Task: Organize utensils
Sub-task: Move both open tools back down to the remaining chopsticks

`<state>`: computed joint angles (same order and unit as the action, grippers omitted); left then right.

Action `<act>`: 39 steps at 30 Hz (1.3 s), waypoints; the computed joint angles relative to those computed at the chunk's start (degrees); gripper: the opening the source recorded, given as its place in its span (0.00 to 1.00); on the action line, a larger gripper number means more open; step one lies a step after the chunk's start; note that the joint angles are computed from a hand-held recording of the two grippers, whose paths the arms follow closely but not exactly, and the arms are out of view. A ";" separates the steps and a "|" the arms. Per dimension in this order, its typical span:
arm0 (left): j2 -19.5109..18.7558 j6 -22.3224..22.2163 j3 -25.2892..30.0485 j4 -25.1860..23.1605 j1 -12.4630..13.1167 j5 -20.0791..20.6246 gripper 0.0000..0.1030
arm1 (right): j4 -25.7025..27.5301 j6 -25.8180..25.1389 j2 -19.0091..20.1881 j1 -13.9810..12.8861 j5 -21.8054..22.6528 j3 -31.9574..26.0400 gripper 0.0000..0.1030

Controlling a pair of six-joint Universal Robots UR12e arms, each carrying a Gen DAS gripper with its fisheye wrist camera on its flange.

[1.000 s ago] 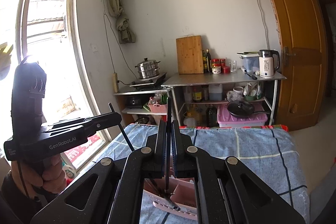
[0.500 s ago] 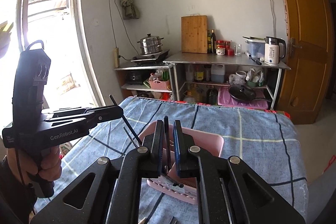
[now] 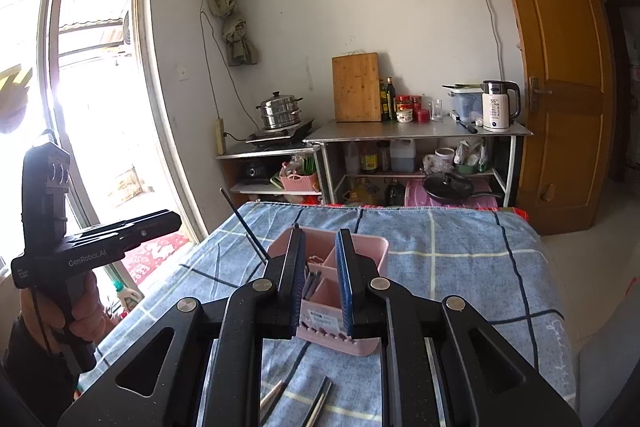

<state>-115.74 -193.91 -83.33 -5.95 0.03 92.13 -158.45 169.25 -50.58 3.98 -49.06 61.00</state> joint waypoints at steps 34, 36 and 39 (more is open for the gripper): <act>-1.53 -5.84 -6.93 -6.88 -3.11 -5.58 0.32 | 21.40 -13.32 -2.68 0.92 -7.12 12.39 0.15; -1.55 -5.82 -6.86 -7.01 -3.05 -5.62 0.32 | 22.23 -13.55 -2.39 1.13 -7.61 12.03 0.15; -1.69 -5.92 -6.61 -7.27 -3.01 -5.79 0.32 | 23.49 -13.95 -1.98 1.54 -9.12 11.31 0.15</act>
